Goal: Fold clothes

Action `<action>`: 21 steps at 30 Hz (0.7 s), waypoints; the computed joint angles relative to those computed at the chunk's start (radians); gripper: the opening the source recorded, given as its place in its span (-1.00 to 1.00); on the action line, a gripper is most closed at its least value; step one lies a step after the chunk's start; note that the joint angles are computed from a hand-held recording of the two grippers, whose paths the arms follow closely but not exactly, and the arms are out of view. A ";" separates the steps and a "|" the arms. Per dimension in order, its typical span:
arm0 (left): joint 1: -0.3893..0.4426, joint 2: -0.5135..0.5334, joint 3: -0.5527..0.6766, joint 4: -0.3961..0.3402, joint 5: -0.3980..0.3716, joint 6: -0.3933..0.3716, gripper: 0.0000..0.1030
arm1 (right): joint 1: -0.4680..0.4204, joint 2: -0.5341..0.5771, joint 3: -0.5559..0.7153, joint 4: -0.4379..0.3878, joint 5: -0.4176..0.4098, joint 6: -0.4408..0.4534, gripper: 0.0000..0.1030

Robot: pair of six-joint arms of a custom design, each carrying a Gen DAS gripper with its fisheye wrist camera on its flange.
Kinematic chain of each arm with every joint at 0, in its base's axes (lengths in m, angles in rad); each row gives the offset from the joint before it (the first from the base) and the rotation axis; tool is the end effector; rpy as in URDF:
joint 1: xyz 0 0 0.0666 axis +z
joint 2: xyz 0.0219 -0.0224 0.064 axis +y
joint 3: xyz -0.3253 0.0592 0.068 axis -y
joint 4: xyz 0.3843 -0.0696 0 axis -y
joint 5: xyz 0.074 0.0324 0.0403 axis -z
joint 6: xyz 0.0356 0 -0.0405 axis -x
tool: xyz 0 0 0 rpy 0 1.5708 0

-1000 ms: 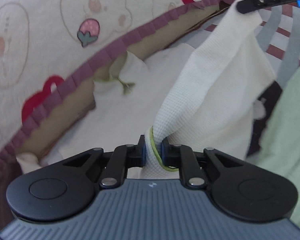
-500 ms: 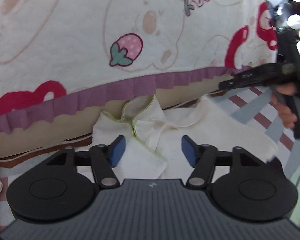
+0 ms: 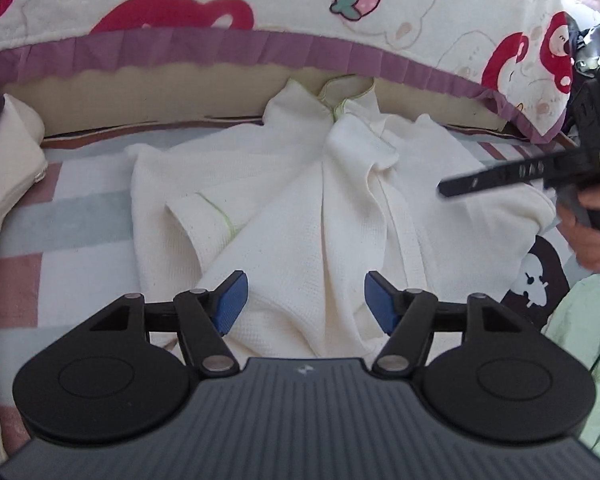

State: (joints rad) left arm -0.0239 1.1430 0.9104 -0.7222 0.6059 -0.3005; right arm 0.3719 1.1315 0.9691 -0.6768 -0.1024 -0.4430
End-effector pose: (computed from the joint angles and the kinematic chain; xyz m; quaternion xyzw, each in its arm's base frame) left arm 0.3817 -0.0298 0.2818 0.2361 0.8830 -0.2417 0.3258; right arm 0.3689 0.1474 0.3102 0.0149 0.9327 0.1854 0.3090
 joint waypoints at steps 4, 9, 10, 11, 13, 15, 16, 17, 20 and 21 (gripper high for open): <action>0.002 -0.011 -0.020 0.017 -0.011 -0.008 0.23 | 0.076 0.038 0.028 0.010 -0.008 0.005 -0.48; -0.014 -0.065 -0.053 0.054 -0.138 -0.155 0.26 | 0.121 0.083 0.096 0.001 -0.017 0.148 -0.43; -0.019 -0.082 -0.070 0.089 -0.184 -0.187 0.26 | 0.128 0.098 0.119 -0.027 -0.018 0.210 -0.43; -0.005 -0.074 -0.064 0.093 -0.185 -0.178 0.26 | 0.127 0.115 0.144 -0.066 -0.043 0.273 -0.43; 0.030 -0.042 -0.038 0.081 -0.166 -0.135 0.26 | 0.109 0.162 0.207 -0.179 -0.151 0.355 -0.35; 0.059 -0.001 -0.011 0.078 -0.155 -0.073 0.26 | 0.105 0.184 0.227 -0.243 -0.237 0.390 -0.21; 0.064 0.020 0.000 0.089 -0.162 -0.049 0.26 | 0.110 0.189 0.226 -0.257 -0.260 0.407 -0.05; 0.067 0.041 0.010 0.103 -0.173 -0.027 0.26 | 0.119 0.195 0.226 -0.269 -0.269 0.431 0.08; 0.087 0.075 0.031 0.114 -0.153 0.033 0.26 | 0.161 0.237 0.237 -0.290 -0.218 0.489 0.10; 0.099 0.081 0.038 0.100 -0.129 0.048 0.26 | 0.174 0.250 0.235 -0.275 -0.194 0.491 0.10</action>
